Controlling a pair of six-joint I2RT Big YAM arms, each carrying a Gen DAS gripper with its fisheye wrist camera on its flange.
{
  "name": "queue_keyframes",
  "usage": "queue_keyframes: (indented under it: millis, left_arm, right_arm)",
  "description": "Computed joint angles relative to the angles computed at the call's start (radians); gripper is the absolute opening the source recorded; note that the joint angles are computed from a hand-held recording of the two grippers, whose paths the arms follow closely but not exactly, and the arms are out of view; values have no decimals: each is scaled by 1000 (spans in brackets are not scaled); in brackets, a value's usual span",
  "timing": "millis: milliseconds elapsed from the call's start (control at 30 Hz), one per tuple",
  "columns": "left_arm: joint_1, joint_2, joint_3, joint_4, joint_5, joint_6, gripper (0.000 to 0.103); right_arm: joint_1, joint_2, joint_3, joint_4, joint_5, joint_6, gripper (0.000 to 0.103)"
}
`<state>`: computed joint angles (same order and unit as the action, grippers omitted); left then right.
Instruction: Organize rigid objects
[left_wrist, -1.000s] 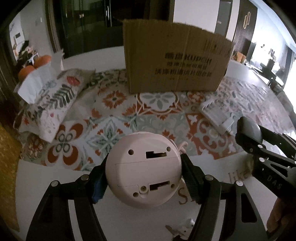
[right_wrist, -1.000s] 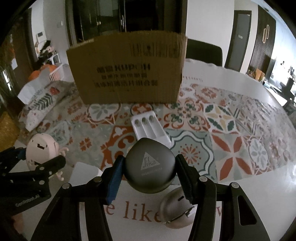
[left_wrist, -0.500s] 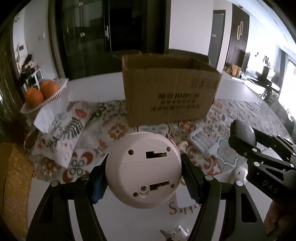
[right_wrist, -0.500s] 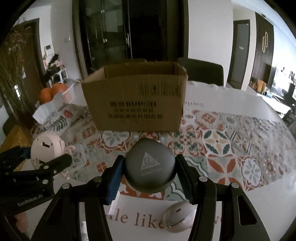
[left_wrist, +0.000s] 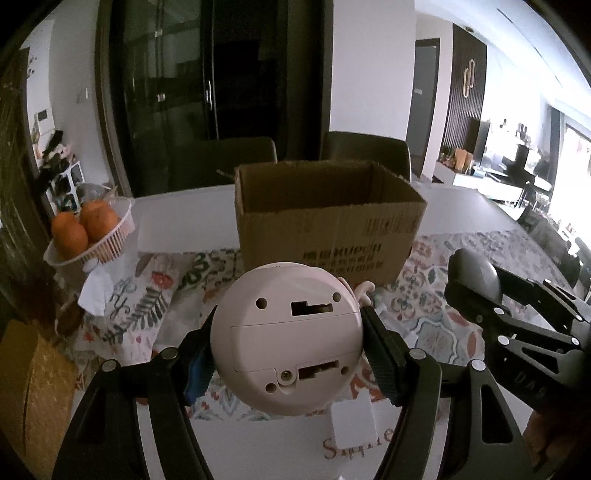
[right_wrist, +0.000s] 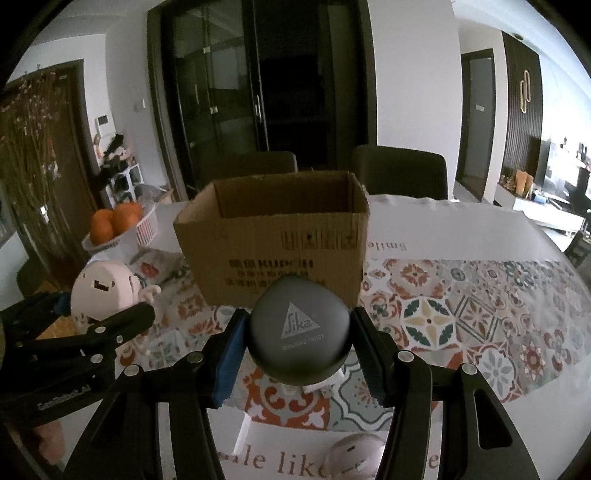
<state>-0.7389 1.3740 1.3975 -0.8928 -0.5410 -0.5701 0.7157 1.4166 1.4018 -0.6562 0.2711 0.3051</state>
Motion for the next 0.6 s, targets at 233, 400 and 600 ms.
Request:
queue_keyframes:
  millis: [233, 400, 600]
  left_arm:
    - [14, 17, 52, 7, -11, 44, 70]
    - [29, 31, 85, 10, -10, 69, 70]
    - [51, 50, 134, 6, 1, 93, 70]
  right_arm:
    - [-18, 18, 44, 10, -11, -13, 57]
    - [-27, 36, 78, 18, -16, -21, 57]
    - [-39, 60, 126, 28, -23, -47, 57]
